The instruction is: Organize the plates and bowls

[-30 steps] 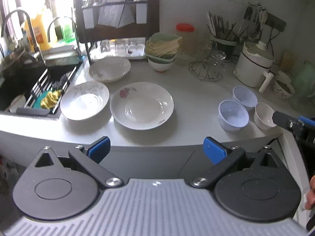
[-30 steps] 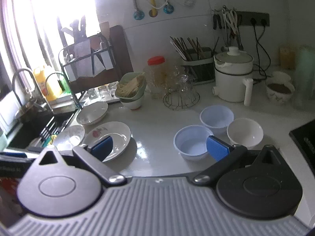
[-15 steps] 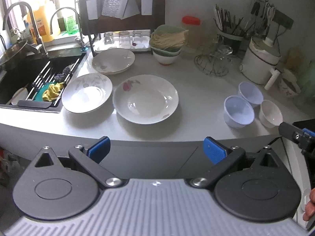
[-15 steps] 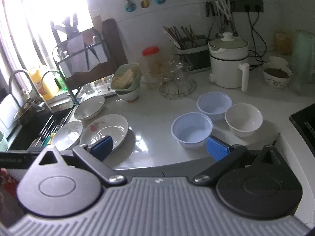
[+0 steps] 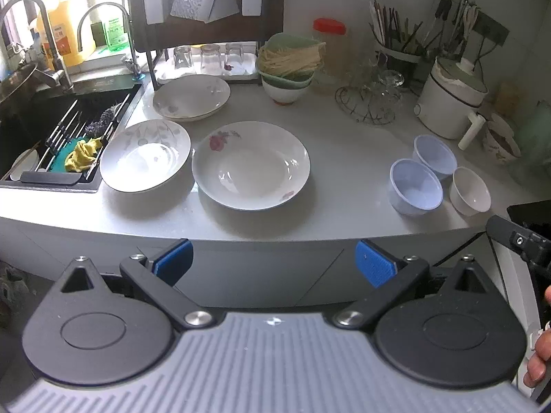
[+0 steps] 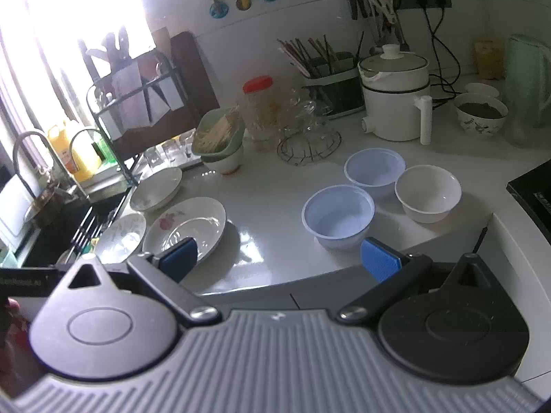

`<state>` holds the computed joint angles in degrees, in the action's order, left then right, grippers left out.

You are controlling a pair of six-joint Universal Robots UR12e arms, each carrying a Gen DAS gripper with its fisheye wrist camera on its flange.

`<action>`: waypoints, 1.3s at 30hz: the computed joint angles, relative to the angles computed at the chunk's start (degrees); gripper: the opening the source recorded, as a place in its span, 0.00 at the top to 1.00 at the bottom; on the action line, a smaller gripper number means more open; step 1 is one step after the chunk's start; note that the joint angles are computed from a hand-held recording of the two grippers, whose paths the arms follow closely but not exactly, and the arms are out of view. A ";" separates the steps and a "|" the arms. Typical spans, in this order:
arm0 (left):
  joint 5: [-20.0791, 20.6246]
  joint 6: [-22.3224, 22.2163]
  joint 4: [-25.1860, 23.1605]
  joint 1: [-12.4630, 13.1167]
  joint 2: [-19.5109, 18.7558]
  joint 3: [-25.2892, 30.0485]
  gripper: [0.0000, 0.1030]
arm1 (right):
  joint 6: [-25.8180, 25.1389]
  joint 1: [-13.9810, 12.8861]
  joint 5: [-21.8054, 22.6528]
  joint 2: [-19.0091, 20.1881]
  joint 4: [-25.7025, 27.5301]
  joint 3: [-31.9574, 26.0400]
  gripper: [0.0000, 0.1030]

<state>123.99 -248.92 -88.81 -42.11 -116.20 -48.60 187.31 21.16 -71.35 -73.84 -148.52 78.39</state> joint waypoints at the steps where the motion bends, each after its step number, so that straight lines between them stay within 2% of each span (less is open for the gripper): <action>1: -0.04 0.02 -0.18 0.06 -0.02 0.03 0.01 | 0.03 0.03 0.09 0.02 0.00 -0.04 0.00; 4: -0.19 0.62 0.20 0.19 0.03 -0.13 0.01 | 0.84 0.42 -1.45 0.09 -1.39 0.00 0.00; 8: -0.73 4.14 1.69 0.52 -0.16 -0.24 0.01 | 2.40 0.20 0.37 0.54 -1.32 -0.29 0.00; 12: -1.73 7.02 8.90 1.29 1.50 -4.40 0.01 | 2.88 0.50 -1.22 0.45 -2.51 0.04 0.00; 16: -3.01 9.21 12.37 2.54 2.88 -7.50 0.01 | 2.27 1.12 -2.65 0.79 -4.14 0.32 0.00; 23: -4.30 13.47 16.94 5.03 5.96 -12.34 0.01 | 2.55 3.80 -4.06 2.68 -4.42 -2.17 0.00; 27: -6.33 18.29 22.04 6.63 8.52 -16.52 0.01 | 2.96 6.05 -8.35 3.95 -2.00 -4.59 0.00; 34: -7.19 21.75 23.86 9.74 12.11 -20.67 0.01 | 5.62 8.81 -11.60 6.91 -1.49 -9.07 0.00; 39: -7.93 22.64 24.35 11.85 14.66 -24.00 0.01 | 5.96 10.30 -11.75 8.65 -0.49 -11.39 0.00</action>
